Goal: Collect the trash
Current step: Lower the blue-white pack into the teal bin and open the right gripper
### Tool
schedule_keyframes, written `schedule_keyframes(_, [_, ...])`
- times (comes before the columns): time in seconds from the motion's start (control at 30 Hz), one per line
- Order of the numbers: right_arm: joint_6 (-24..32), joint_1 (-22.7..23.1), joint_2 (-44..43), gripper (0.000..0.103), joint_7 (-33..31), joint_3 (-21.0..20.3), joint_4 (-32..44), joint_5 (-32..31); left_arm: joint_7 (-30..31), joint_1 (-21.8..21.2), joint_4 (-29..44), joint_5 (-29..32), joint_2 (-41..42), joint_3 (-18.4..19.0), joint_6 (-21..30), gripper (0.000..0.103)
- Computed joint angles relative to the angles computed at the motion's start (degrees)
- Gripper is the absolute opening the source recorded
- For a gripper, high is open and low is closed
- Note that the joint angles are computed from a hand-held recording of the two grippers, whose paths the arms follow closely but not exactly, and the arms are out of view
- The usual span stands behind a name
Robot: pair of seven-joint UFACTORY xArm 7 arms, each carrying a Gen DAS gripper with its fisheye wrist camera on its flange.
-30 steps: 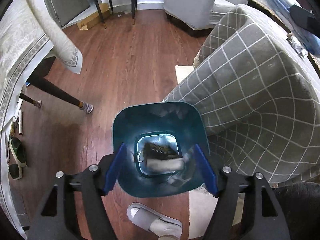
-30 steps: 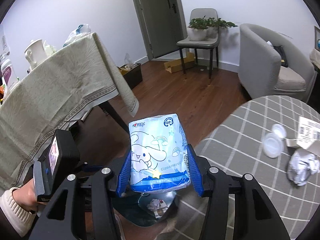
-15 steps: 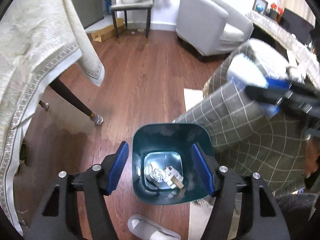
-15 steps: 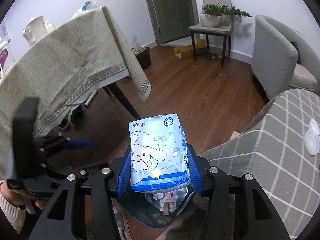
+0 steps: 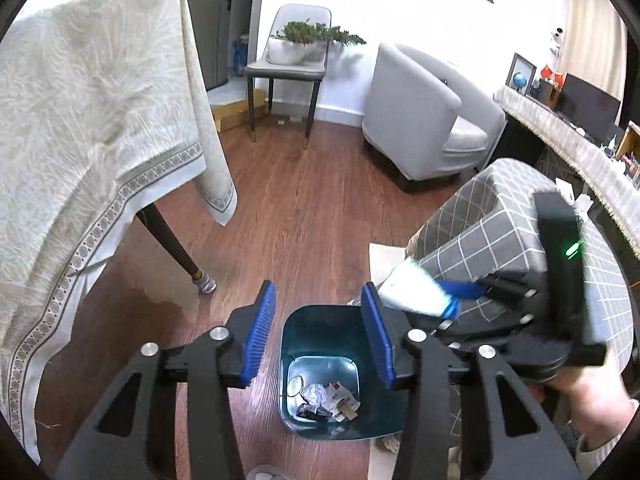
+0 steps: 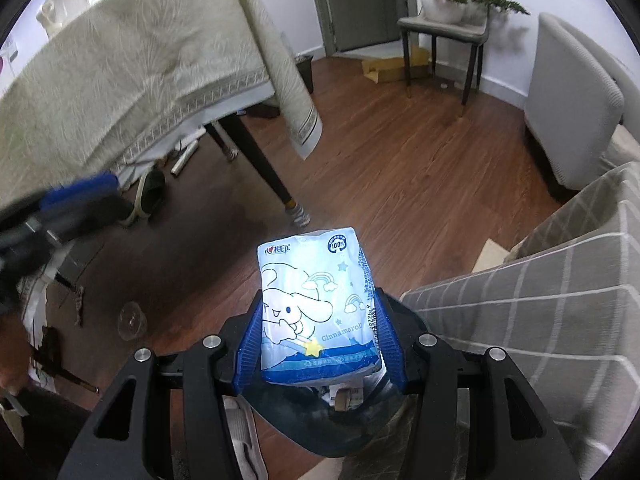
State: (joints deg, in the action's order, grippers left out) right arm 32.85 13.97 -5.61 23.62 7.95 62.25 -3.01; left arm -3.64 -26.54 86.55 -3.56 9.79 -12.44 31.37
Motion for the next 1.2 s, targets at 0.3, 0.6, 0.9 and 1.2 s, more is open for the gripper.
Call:
schedule_keyframes(0.3, [3.06, 1.46, 4.0, 0.053, -1.42, 0.49, 1.69, -0.21, 3.44, 1.09, -1.17, -4.16, -1.61, -0.54, -2.28, 0.033])
schedule_keyframes(0.6, [7.41, 2.46, 6.63, 0.053, -2.17, 0.38, 1.57, 0.31, 7.86, 1.61, -1.38, -9.76, -2.77, -1.3, -3.46, 0.023])
schedule_keyframes(0.9, [9.51, 2.71, 5.58, 0.067, -2.51, 0.33, 1.08, -0.28, 6.89, 0.8, -0.38, -9.49, -2.94, -1.15, -3.21, 0.023])
schedule_keyframes(1.2, [5.29, 2.24, 0.11, 0.072, -2.82, 0.64, -0.51, -1.1, 3.75, -0.41, 1.52, -5.21, -3.09, -0.9, -2.44, 0.025])
